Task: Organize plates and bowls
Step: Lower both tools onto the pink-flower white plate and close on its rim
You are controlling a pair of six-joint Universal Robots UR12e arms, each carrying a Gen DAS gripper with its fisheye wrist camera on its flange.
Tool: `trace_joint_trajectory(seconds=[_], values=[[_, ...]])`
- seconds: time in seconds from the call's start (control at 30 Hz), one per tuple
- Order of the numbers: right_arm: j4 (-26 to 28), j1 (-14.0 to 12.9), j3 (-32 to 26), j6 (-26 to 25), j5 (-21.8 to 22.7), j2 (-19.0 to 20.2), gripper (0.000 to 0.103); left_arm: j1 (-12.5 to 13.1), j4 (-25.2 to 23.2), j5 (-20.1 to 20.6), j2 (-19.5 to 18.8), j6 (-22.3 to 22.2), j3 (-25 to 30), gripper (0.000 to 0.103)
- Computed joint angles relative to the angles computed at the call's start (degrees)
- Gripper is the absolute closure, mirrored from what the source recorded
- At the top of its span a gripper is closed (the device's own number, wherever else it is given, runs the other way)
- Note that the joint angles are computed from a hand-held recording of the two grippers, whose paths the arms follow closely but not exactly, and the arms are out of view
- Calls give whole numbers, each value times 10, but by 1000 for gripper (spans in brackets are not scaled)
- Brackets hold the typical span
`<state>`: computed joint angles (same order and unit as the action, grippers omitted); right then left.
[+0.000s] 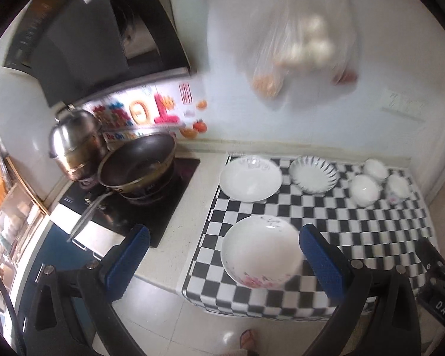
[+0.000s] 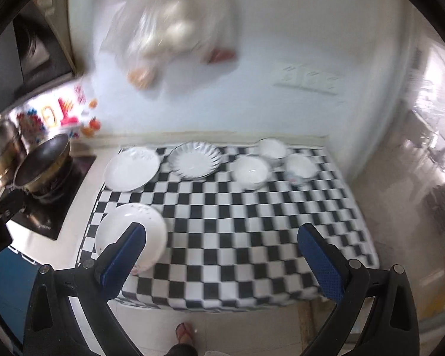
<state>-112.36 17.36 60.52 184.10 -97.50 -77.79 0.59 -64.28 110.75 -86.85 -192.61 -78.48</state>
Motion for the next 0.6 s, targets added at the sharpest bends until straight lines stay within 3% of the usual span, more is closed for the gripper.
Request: trace_joint_trajectory(seconds=[0.17,0.33,0.47,0.6], values=[[46,15,-53,-5,28,80,0,48,-36,-61,-44,37,8,0],[110,13,-102,13,73,150,0,73,-70,-95,-80,59,17,0],[144,7,-120,18,102,183,0,86,-108,-125,-106,65,28,1],[183,-5,-126,22,148,201,0,100,-146,-172,-123,52,35,8]])
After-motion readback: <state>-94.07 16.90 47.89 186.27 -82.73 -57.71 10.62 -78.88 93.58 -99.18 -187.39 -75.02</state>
